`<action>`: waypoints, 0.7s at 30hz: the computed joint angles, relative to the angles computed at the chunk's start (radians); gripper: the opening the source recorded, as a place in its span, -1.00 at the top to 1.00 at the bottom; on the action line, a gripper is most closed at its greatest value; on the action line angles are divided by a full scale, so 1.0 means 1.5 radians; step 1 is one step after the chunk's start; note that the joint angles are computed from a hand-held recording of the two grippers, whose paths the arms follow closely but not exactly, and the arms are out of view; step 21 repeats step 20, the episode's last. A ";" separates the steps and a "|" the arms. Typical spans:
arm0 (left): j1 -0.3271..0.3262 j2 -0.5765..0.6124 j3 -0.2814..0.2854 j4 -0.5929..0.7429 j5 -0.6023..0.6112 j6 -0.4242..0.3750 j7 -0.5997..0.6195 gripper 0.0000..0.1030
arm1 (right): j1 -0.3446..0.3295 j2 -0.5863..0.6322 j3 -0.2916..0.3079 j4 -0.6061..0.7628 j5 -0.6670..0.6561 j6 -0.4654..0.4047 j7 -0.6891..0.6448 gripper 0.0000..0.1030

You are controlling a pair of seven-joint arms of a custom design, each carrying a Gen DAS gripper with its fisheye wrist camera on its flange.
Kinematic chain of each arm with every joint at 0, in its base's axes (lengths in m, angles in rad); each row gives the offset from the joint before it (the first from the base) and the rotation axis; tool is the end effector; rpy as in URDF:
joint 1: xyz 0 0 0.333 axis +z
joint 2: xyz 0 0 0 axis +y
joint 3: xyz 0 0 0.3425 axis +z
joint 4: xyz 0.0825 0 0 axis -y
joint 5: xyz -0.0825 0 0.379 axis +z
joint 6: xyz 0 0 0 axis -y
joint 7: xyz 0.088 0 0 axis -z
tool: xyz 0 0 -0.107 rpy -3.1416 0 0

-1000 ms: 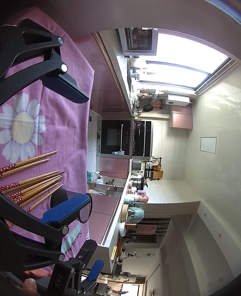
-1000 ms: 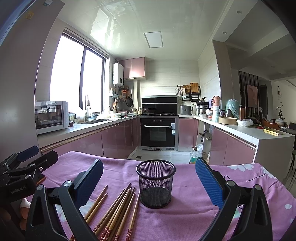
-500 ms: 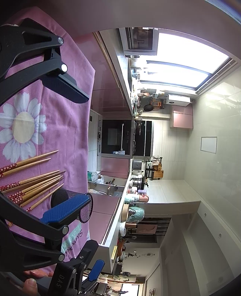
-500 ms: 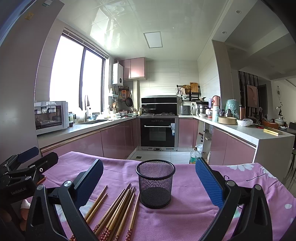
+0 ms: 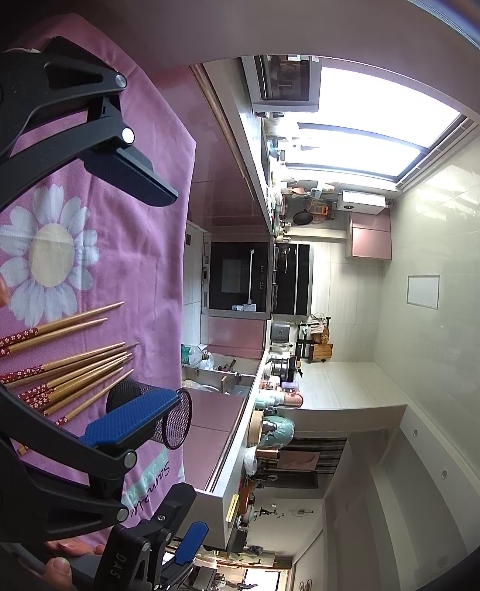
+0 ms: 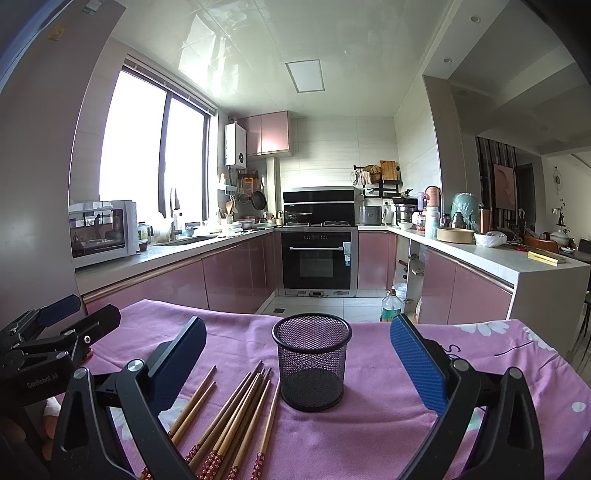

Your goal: Organize utensils

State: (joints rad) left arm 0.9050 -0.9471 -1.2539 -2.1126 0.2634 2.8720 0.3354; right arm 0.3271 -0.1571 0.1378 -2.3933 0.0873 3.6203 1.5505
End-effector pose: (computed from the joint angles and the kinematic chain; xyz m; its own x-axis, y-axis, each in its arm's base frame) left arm 0.4028 -0.3965 0.5862 0.2070 -0.9770 0.0512 -0.1759 -0.0886 -0.9804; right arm 0.4486 0.2176 0.5808 0.4012 -0.9156 -0.0272 -0.1825 -0.0509 -0.9819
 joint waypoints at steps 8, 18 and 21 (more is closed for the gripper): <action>-0.002 0.001 0.003 0.000 0.007 -0.003 0.005 -0.89 | 0.001 0.003 0.002 0.000 0.003 -0.002 -0.001 -0.87; -0.007 0.022 -0.002 0.006 0.001 -0.031 0.010 -0.89 | 0.003 0.003 -0.002 -0.005 -0.002 -0.003 0.004 -0.87; -0.008 0.026 -0.002 0.004 0.001 -0.029 0.009 -0.89 | 0.004 0.003 -0.005 -0.006 -0.006 -0.004 0.009 -0.87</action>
